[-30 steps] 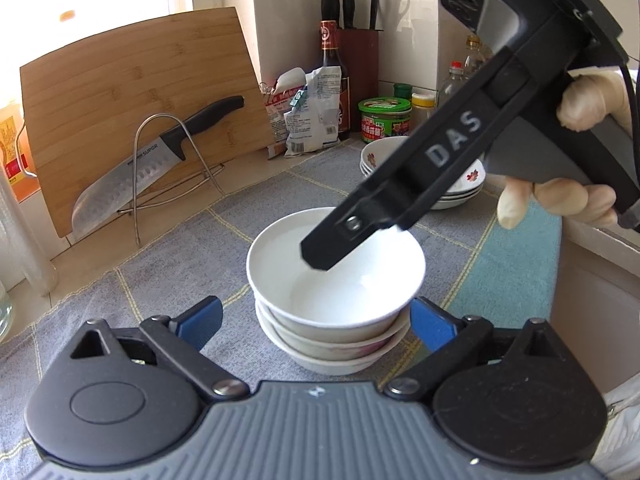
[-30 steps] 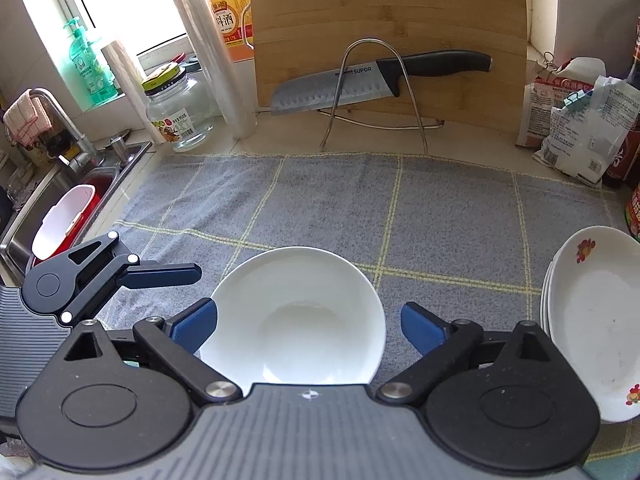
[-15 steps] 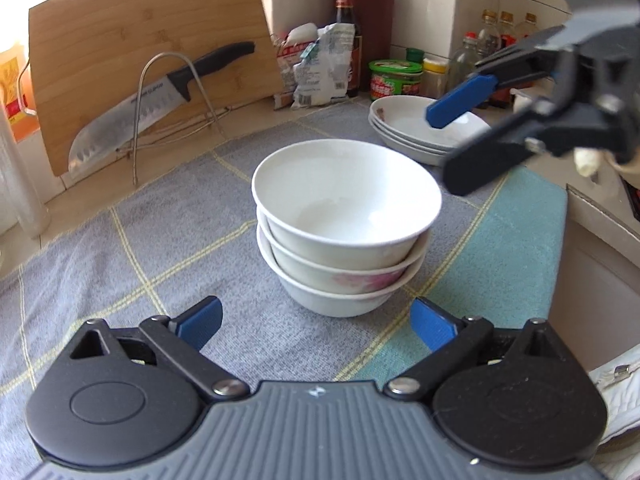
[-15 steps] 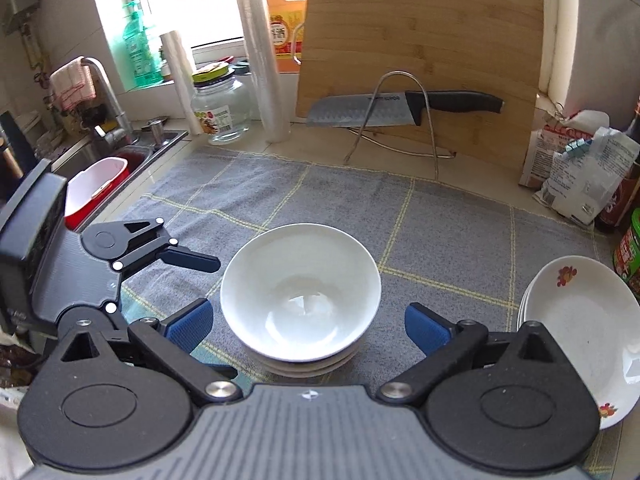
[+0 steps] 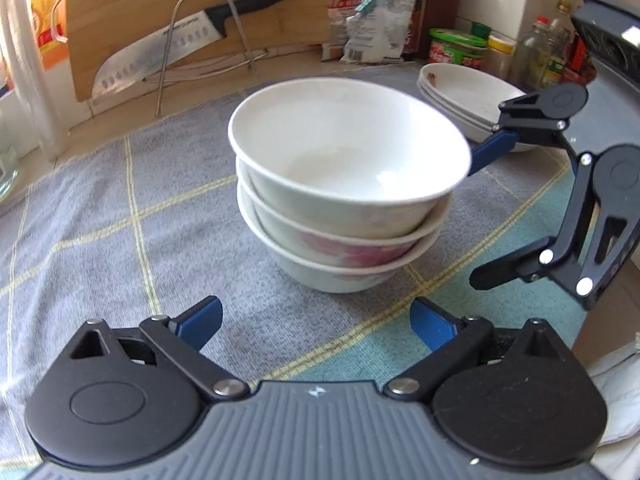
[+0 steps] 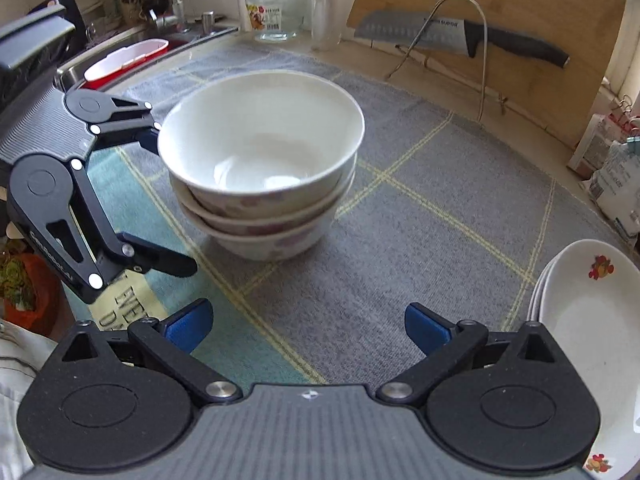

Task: Organize plates and bowls
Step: 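Open the right tool and withdraw it from the bowl stack, then grip the three-bowl stack rim with the right tool while the left tool grips it too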

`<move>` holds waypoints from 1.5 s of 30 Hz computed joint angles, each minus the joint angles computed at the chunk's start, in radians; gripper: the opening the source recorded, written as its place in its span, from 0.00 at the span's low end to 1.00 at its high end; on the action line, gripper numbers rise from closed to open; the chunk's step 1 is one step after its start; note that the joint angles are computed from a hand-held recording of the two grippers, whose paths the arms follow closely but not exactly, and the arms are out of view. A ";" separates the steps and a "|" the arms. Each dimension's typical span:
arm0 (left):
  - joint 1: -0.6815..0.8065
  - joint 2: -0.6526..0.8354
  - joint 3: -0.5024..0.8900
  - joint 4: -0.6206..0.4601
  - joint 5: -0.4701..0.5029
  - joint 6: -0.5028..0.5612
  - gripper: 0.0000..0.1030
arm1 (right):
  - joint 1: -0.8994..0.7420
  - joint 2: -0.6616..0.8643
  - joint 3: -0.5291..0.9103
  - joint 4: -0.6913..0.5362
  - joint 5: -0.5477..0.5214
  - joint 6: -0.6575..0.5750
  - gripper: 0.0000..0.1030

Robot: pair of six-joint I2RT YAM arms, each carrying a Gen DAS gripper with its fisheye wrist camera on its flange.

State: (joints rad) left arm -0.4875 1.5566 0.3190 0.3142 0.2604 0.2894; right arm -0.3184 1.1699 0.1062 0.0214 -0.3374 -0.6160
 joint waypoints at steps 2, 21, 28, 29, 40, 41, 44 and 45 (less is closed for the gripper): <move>-0.012 0.008 0.009 -0.021 -0.031 -0.028 0.97 | -0.007 0.070 0.004 0.046 -0.013 -0.035 1.00; 0.097 0.162 0.148 -0.086 0.162 0.325 1.00 | 0.148 0.289 0.064 0.242 0.065 0.082 1.00; 0.140 0.231 0.219 -0.132 0.263 0.481 1.00 | 0.180 0.303 0.072 0.259 0.097 0.133 1.00; 0.140 0.238 0.235 -0.152 0.270 0.499 1.00 | 0.183 0.303 0.072 0.260 0.100 0.137 1.00; 0.158 0.314 0.373 -0.305 0.344 0.711 0.99 | 0.186 0.366 0.165 0.195 0.067 0.040 1.00; 0.156 0.315 0.381 -0.314 0.345 0.733 0.99 | 0.183 0.368 0.173 0.185 0.058 0.019 1.00; 0.155 0.316 0.409 -0.357 0.351 0.798 0.97 | 0.174 0.365 0.205 0.128 0.023 -0.037 1.00; 0.157 0.322 0.424 -0.376 0.353 0.812 0.97 | 0.172 0.361 0.211 0.116 0.017 -0.053 1.00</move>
State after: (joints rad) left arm -0.3305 1.8787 0.7428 -0.0613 0.6135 1.1012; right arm -0.1466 1.5305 0.3175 0.1370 -0.3202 -0.6694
